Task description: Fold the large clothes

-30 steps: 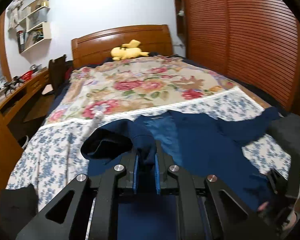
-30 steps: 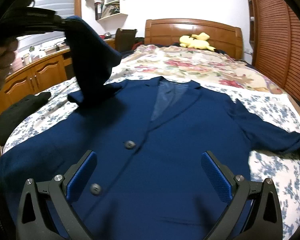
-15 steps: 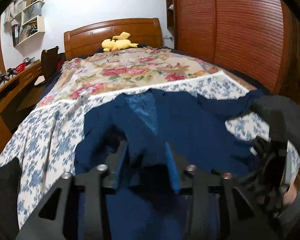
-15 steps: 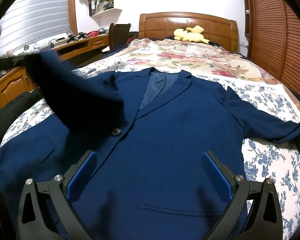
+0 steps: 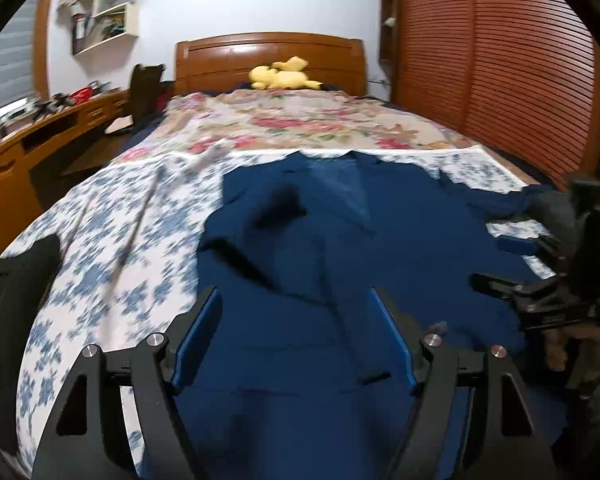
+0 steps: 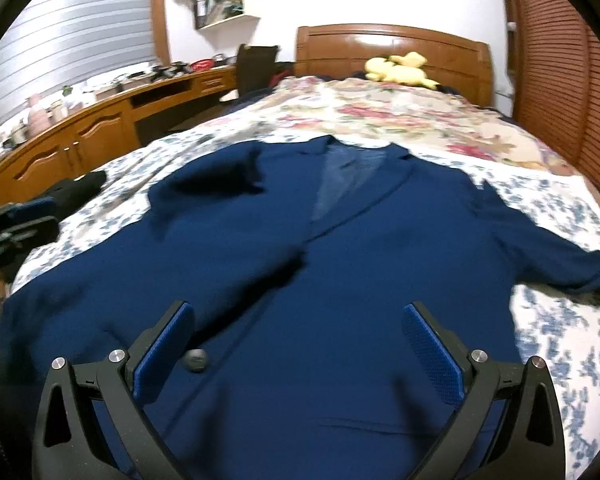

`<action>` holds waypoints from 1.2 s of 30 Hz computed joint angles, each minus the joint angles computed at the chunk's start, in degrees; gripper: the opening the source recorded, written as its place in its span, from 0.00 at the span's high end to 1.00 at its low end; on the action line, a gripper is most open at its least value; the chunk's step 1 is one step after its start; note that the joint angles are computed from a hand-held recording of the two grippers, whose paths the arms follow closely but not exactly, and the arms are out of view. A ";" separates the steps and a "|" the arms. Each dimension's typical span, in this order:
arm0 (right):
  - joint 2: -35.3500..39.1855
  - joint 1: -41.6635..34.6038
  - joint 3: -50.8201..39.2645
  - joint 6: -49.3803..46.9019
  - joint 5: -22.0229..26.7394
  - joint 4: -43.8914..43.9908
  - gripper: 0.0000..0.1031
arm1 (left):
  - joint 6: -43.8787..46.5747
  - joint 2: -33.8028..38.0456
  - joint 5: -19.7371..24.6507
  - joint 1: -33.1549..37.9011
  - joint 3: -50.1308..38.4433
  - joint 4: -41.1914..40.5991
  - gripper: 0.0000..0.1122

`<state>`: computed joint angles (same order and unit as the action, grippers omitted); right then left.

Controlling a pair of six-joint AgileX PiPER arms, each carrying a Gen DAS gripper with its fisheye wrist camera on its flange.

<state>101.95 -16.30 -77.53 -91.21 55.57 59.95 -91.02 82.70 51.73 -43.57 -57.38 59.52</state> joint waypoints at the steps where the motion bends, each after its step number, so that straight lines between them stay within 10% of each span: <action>1: -0.17 0.31 0.25 -0.08 0.62 -0.28 0.03 | -1.59 -1.08 0.01 -0.14 2.01 0.54 0.33; 8: -1.25 3.91 1.28 -1.69 7.34 -2.27 0.22 | -7.17 -7.16 5.13 -2.86 10.09 0.79 0.33; 17: -0.54 11.27 2.44 -1.76 3.99 -10.12 0.23 | -12.33 -12.94 15.19 -11.27 15.20 -0.84 0.33; 21: 0.42 12.21 1.23 0.43 1.60 -13.29 0.57 | -14.22 -13.24 17.22 -14.15 15.81 -1.06 0.33; 24: -0.84 12.03 2.45 -0.41 -0.19 -12.13 0.86 | -14.29 -12.94 17.17 -15.18 15.66 -0.85 0.33; 36: -3.48 -6.25 1.48 -6.00 9.11 2.42 0.91 | -9.45 -5.54 5.14 -6.72 8.18 5.80 0.33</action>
